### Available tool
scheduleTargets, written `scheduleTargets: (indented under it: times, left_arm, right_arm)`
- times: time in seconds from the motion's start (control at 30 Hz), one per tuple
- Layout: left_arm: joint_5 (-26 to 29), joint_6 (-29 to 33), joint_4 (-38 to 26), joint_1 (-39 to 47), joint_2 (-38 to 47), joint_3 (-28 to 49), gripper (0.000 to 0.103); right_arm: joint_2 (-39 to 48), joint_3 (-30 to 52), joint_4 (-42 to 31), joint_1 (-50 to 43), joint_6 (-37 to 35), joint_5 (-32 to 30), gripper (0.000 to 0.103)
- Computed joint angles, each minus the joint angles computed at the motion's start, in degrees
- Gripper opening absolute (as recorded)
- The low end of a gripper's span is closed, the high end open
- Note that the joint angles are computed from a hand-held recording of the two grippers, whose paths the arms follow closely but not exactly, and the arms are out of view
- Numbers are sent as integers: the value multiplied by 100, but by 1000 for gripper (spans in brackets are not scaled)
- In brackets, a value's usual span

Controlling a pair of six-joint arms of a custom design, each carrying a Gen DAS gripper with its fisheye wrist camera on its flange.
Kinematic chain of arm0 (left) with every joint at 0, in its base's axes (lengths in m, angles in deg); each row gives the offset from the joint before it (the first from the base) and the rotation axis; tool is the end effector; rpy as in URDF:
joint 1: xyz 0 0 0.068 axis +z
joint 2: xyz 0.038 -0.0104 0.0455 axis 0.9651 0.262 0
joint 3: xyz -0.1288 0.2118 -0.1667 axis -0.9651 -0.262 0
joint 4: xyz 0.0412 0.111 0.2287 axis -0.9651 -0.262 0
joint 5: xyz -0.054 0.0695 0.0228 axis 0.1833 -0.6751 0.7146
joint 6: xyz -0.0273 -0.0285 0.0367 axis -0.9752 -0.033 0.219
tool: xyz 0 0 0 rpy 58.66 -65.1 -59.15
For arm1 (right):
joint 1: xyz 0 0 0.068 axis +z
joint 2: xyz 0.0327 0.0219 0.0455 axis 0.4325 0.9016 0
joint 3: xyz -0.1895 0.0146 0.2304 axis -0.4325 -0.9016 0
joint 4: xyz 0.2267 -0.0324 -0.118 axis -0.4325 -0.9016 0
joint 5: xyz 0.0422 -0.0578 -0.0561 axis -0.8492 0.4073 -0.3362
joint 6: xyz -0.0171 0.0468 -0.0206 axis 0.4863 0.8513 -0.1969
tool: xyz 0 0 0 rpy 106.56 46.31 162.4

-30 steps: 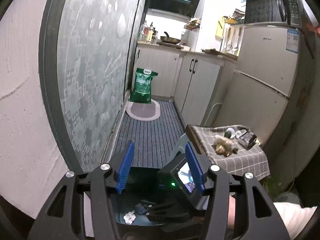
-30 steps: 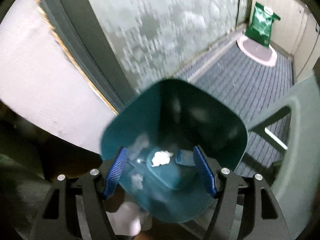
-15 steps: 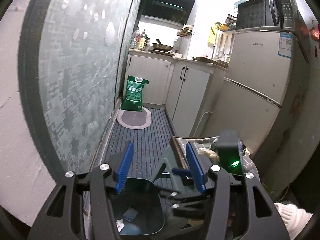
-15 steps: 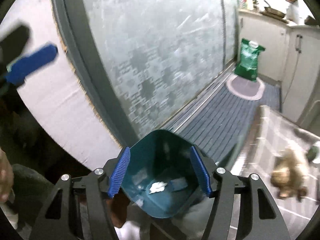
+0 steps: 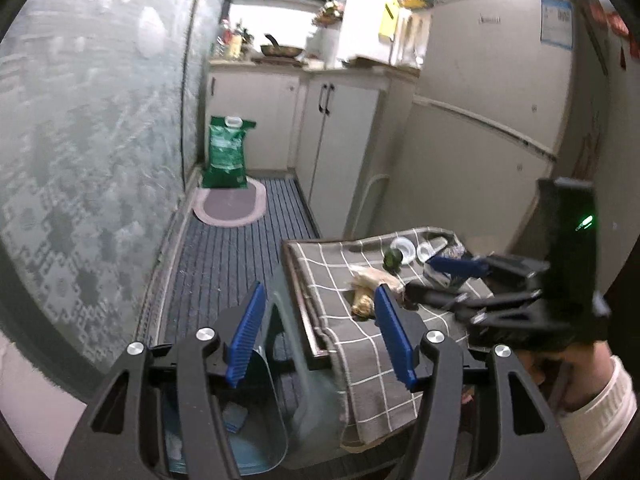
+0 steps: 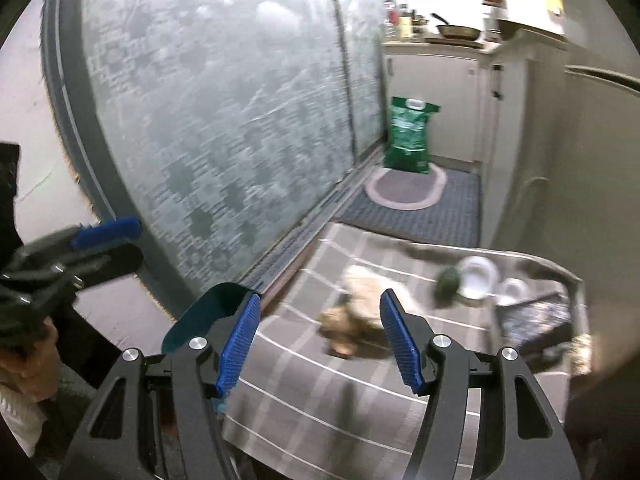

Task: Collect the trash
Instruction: 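Move the left tool back to the table and grasp the crumpled tissue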

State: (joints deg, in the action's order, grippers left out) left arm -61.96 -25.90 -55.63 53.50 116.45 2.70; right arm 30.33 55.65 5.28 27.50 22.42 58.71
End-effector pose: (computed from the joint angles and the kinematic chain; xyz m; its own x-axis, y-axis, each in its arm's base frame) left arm 0.2919 -0.1203 0.3365 -0.5556 0.1317 -0.8210 0.4467 0.8801 -0.1611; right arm 0.3135 0.0221 0.3198 -0.6117 -0.1032 -0.7843 -0.3390 0.9300 0.1421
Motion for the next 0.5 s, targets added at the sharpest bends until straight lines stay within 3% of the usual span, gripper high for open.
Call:
scheduleTargets:
  times: [0.1,0.3,0.5]
  left_arm:
    - [-58,175,-156,-189,365,305,61]
    - [-214,1171,-666,-572,1282,1177,66]
    - [-15,1103,-938,-672,2211,1966,67]
  right_arm:
    - [-46,0,-128,-503,-58,-286,63]
    - [7,51,-388,-1287,-186,-694,63]
    - [124,57,-491,-1790,-312,-953,63]
